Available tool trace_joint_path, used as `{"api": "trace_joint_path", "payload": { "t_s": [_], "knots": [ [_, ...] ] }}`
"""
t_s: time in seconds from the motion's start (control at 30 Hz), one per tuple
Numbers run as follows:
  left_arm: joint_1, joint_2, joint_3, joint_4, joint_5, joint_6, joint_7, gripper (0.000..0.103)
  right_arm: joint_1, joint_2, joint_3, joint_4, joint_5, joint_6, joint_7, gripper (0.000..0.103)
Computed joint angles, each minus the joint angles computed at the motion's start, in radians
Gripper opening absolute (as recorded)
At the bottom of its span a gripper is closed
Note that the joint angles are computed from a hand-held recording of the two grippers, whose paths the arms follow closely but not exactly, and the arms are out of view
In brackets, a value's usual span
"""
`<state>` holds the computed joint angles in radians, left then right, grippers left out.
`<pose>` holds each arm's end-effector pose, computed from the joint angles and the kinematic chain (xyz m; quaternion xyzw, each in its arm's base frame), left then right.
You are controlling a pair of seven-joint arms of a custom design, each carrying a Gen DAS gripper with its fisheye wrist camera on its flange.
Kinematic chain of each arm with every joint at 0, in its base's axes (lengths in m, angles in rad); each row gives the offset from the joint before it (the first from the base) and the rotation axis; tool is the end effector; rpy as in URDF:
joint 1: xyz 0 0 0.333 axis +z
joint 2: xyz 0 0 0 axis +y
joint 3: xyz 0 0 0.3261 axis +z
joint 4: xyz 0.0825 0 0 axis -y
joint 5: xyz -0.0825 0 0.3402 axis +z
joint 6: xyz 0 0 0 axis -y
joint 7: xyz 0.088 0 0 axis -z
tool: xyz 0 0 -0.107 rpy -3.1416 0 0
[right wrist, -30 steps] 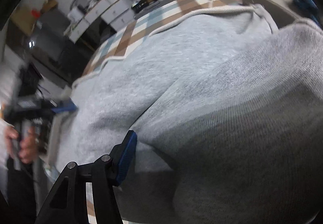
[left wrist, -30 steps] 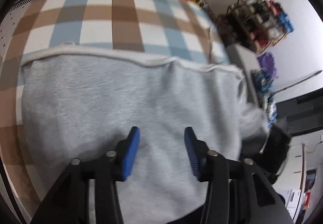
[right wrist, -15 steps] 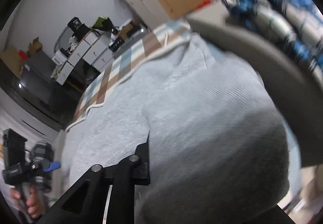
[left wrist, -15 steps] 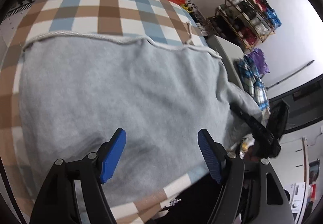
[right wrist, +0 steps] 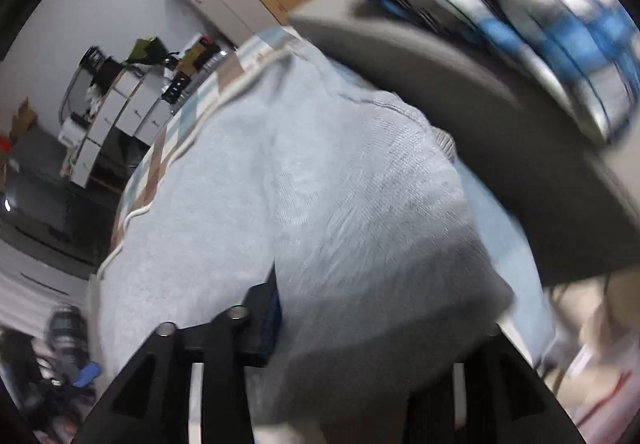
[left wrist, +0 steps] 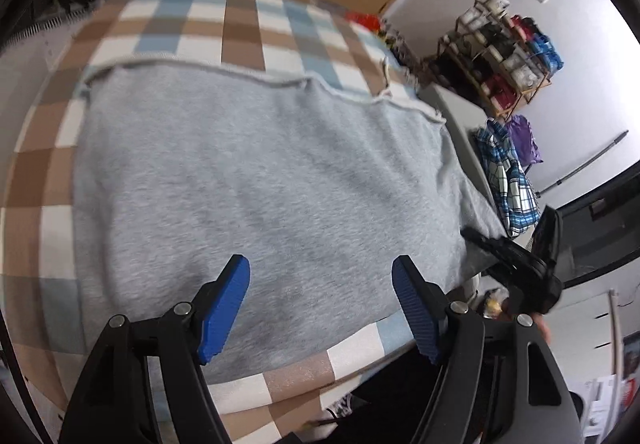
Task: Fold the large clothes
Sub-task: 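Press both open grippers along the folded grey hoodie to flatten it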
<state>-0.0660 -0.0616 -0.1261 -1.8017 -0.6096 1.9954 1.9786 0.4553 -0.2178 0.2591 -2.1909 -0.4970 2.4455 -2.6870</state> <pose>0.5089 -0.1368 0.6166 0.5194 -0.7970 0.2969 0.0829 0.3600 0.3239 0.5531 -0.2709 0.9104 -0.0659 0.3058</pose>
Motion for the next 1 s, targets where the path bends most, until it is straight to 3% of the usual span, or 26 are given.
{"api": "trace_joint_path", "payload": {
  "t_s": [0.03, 0.07, 0.1, 0.17, 0.23, 0.33, 0.4, 0.43, 0.63, 0.83, 1.0],
  "knots": [
    [-0.002, -0.031, -0.002, -0.034, -0.005, 0.039, 0.021, 0.069, 0.003, -0.024, -0.004, -0.031, 0.006, 0.043, 0.01, 0.041],
    [-0.005, -0.051, -0.004, -0.057, -0.007, 0.072, 0.032, 0.069, 0.013, -0.048, -0.005, -0.042, 0.002, 0.032, 0.023, 0.043],
    [-0.01, -0.085, -0.006, -0.095, -0.014, 0.123, 0.05, 0.069, 0.004, -0.074, 0.029, -0.029, -0.011, -0.035, 0.026, 0.044],
    [-0.023, -0.137, -0.007, -0.154, -0.021, 0.207, 0.08, 0.069, 0.014, -0.084, 0.066, 0.026, -0.033, -0.155, -0.001, 0.06],
    [-0.036, -0.183, -0.01, -0.208, -0.019, 0.295, 0.097, 0.069, 0.02, -0.075, 0.104, 0.083, -0.087, -0.249, -0.006, 0.068],
    [-0.057, -0.235, -0.011, -0.267, -0.006, 0.403, 0.107, 0.07, 0.043, -0.04, 0.149, 0.173, -0.193, -0.366, -0.02, 0.072],
    [-0.072, -0.254, -0.004, -0.293, -0.01, 0.451, 0.122, 0.08, 0.061, -0.013, 0.169, 0.223, -0.281, -0.412, 0.002, 0.078],
    [-0.077, -0.268, -0.004, -0.313, -0.01, 0.49, 0.124, 0.086, 0.072, -0.004, 0.171, 0.239, -0.32, -0.419, 0.004, 0.082],
    [-0.122, -0.305, 0.014, -0.375, -0.029, 0.615, 0.18, 0.086, 0.136, 0.095, 0.148, 0.357, -0.503, -0.445, -0.042, 0.101],
    [-0.11, -0.315, -0.027, -0.447, 0.04, 0.785, 0.11, 0.086, 0.198, 0.171, 0.098, 0.411, -0.632, -0.394, -0.052, 0.103],
    [-0.134, -0.286, -0.017, -0.458, 0.102, 0.819, 0.085, 0.087, 0.223, 0.2, 0.047, 0.395, -0.622, -0.319, 0.02, 0.103]
  ]
}}
